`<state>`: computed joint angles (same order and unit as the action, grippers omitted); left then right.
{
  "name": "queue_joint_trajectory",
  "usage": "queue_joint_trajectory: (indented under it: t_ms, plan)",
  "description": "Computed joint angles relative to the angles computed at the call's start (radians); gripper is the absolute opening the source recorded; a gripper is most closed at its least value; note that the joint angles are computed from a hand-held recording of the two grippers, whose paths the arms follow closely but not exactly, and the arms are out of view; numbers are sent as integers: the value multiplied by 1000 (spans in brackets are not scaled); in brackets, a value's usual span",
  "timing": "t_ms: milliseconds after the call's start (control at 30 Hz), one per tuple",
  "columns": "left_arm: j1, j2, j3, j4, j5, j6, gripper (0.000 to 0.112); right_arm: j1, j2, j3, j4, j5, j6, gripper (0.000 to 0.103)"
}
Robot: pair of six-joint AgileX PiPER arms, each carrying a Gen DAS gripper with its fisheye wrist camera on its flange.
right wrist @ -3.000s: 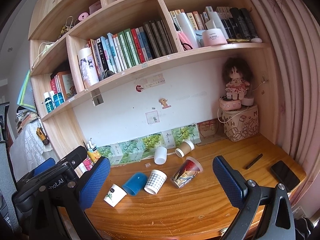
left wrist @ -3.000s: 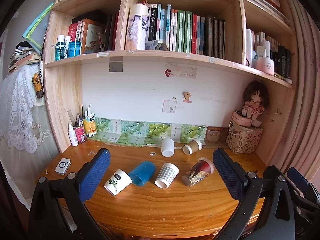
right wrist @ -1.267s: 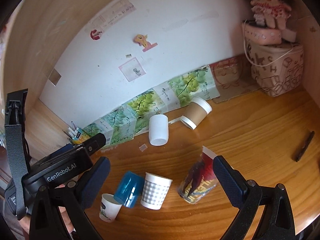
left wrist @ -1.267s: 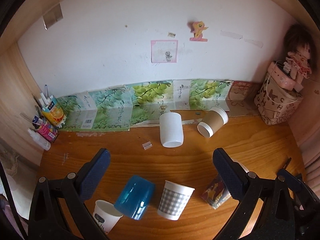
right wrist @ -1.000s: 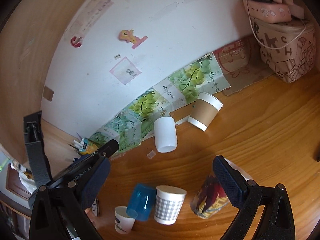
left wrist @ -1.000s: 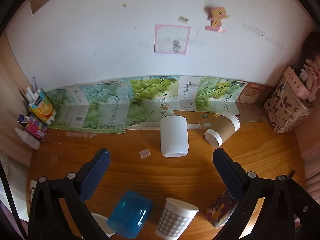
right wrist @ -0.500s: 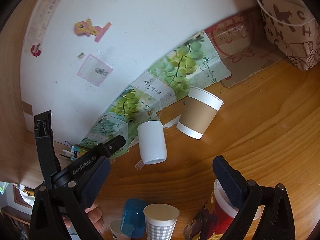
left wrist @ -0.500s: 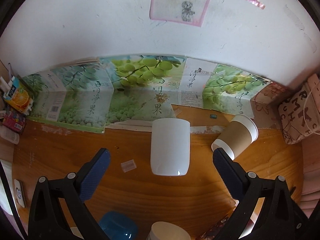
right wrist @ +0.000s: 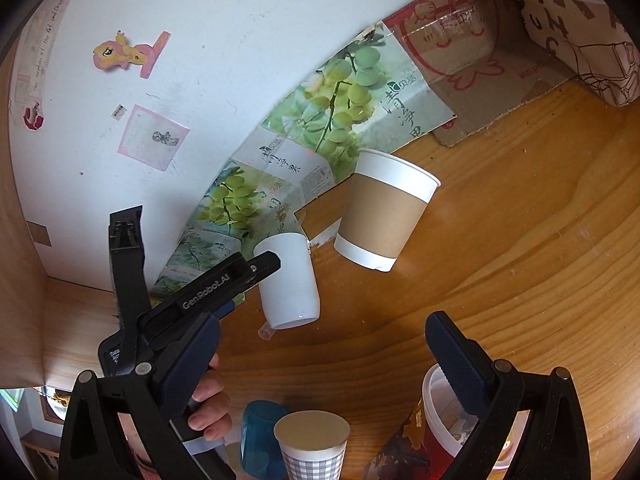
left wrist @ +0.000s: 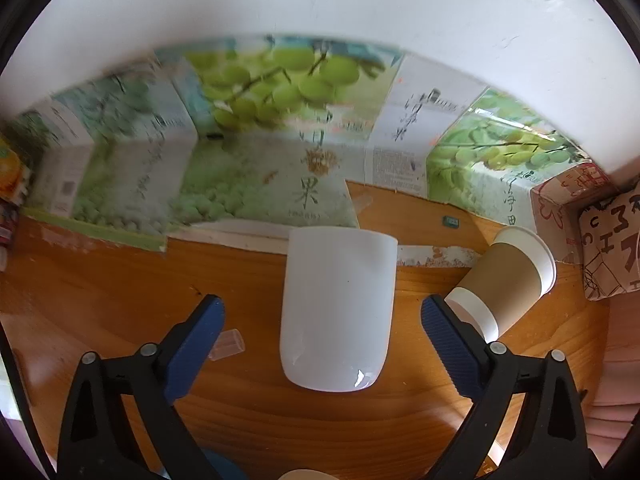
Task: Flip cup upright
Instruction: 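Close the left gripper around the body of the plain white cup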
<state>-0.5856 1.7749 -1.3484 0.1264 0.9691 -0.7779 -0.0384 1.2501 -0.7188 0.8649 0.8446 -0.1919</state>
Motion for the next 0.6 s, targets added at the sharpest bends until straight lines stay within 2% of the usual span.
queue_joint_trajectory:
  t_ms: [167,300,433,600]
  plan:
    - [30,20,14,-44,-17,44,88,-1,30,-14,2,2,-8,103]
    - [59,7,50,-109,-63,88,83,3,57,-20,16,7,-18,103]
    - [85,-4,82,-195,-109,145,70,11,61,-20,18,4,-15,103]
    - [94,-14,109,-222,-136,168,69,19,61,-18,14,0,-8,103]
